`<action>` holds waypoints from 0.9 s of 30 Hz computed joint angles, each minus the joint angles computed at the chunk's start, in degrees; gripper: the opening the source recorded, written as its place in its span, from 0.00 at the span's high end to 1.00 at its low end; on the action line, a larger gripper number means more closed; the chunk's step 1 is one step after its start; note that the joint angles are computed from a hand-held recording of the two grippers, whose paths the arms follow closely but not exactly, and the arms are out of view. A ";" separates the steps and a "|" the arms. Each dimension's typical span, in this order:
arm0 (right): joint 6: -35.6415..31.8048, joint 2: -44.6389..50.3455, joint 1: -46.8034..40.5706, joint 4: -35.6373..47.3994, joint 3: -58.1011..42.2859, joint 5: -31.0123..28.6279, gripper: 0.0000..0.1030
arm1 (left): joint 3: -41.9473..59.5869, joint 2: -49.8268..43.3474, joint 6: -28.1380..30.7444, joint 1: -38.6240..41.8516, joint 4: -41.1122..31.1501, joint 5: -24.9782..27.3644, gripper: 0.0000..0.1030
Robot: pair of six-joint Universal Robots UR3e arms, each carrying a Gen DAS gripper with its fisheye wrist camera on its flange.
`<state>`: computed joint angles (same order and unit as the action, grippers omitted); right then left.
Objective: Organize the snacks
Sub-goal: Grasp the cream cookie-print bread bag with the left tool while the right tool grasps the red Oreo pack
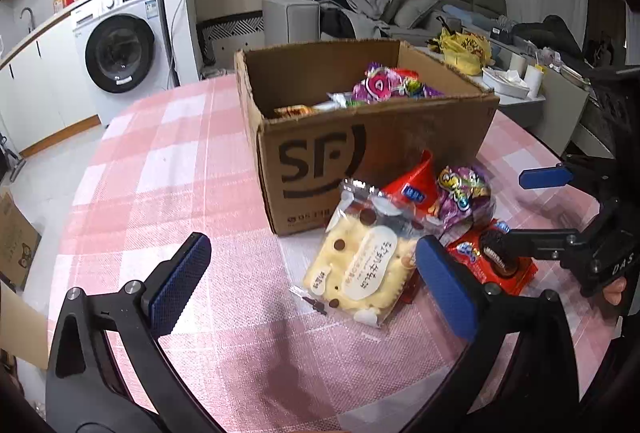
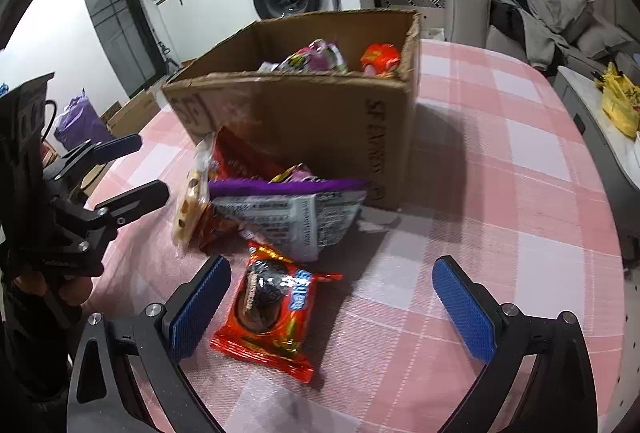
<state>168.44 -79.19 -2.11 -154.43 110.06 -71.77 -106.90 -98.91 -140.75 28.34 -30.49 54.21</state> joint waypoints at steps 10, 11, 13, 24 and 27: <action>-1.51 2.13 1.91 0.81 -1.20 -0.91 0.00 | 1.07 -3.87 1.29 -2.01 0.55 1.60 0.01; -1.42 2.41 2.12 0.97 -1.46 -1.01 0.00 | 1.21 -4.41 0.90 -2.31 1.10 1.92 0.01; -1.35 2.71 2.54 0.83 -1.48 -1.13 0.00 | 1.47 -5.14 0.59 -2.66 1.35 2.17 0.01; -5.72 2.73 2.41 5.34 -2.02 -3.83 0.00 | 2.08 -7.75 0.93 -3.32 1.80 3.11 0.01; -8.09 1.74 1.11 6.06 -0.93 -4.53 0.00 | 2.64 -8.38 0.54 -3.45 1.91 3.22 0.01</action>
